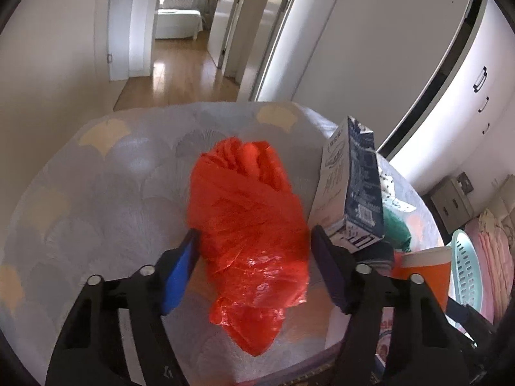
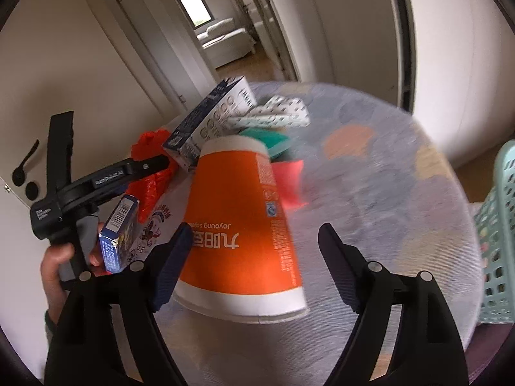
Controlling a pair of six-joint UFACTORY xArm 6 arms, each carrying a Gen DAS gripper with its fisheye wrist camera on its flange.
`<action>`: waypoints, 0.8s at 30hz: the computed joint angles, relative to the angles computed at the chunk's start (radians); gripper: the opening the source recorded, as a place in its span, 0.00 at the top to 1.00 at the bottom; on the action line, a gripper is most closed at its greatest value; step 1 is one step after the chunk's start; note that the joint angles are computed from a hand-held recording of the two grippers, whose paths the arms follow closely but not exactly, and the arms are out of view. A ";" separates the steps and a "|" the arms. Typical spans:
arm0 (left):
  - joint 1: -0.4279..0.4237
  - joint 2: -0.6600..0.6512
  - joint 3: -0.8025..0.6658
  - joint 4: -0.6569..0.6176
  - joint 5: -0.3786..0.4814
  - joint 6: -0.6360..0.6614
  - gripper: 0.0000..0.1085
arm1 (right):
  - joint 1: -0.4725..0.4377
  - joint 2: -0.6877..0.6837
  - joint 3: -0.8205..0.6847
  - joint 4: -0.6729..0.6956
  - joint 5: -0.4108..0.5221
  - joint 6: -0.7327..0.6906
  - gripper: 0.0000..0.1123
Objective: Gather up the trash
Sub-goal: 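Grasp the red plastic bag with the left tool while the right tool grasps the orange paper cup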
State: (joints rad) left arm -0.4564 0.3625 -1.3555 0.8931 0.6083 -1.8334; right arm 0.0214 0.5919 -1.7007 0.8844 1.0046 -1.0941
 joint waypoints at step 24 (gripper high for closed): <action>-0.101 -0.101 -0.009 0.148 0.157 -0.089 0.68 | 0.003 -0.281 0.317 0.131 -0.222 -0.281 0.60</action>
State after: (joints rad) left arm -0.5576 0.2616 -1.3645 1.0415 0.7650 -1.9221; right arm 0.0239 0.3112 -1.3837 1.0154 0.7823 -1.3748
